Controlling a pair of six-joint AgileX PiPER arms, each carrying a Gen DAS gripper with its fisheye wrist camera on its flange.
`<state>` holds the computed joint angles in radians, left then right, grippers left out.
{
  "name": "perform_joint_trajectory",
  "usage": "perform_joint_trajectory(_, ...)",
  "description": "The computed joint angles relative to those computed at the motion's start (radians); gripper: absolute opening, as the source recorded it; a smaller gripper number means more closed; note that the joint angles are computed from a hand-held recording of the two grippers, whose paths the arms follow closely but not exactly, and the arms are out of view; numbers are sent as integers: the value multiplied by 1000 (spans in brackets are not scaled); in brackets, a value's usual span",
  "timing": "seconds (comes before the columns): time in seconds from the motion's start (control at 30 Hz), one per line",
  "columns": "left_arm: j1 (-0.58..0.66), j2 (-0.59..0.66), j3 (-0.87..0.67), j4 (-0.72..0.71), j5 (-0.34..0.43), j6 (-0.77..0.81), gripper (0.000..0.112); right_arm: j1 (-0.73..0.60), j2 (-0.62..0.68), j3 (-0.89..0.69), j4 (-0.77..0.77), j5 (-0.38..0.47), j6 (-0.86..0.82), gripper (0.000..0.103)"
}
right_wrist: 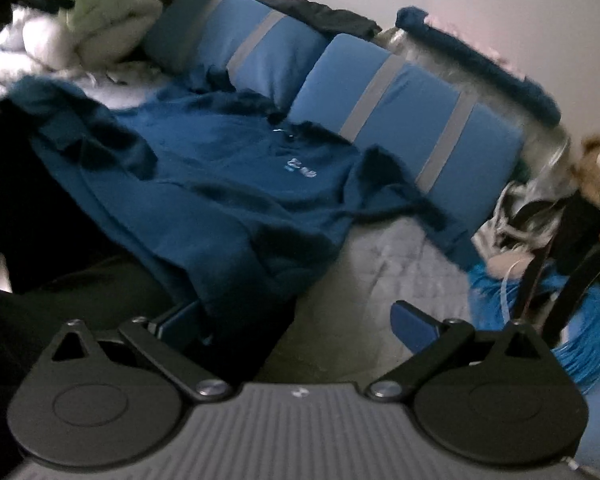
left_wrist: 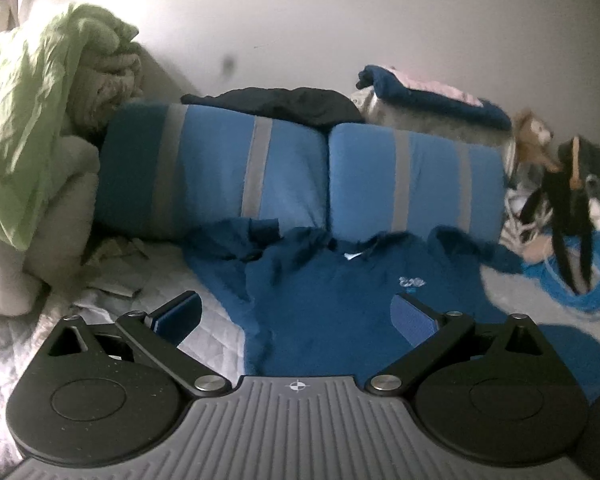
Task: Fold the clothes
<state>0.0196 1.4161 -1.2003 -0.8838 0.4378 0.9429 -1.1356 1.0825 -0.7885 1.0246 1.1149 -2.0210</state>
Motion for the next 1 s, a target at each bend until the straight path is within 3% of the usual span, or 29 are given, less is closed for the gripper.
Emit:
perform_joint_trajectory(0.2,-80,-34,16,322,-61,-298,103,164,-151,131,62,-213,-70,99)
perform_joint_trajectory(0.33,-114,-48,15,526,-41,-472,103,309,-202,158,33,-361,-12,82)
perform_joint_trajectory(0.43,-130,-64,27,596,-37,-513,103,394,-198,123,-59,-405,83,66)
perform_joint_trajectory(0.5,-145,-76,38,645,-39,-542,103,444,-191,100,-136,-425,146,51)
perform_joint_trajectory(0.57,-159,-89,50,692,-37,-576,103,484,-178,74,-223,-431,219,29)
perform_joint_trajectory(0.67,-183,-113,70,739,-22,-602,103,519,-154,37,-321,-429,320,13)
perform_joint_trajectory(0.83,-231,-159,119,764,12,-546,103,514,-83,-85,-399,-365,525,8)
perform_joint_trajectory(1.0,-292,-198,197,855,8,-531,103,479,-21,-197,-400,-302,607,8)
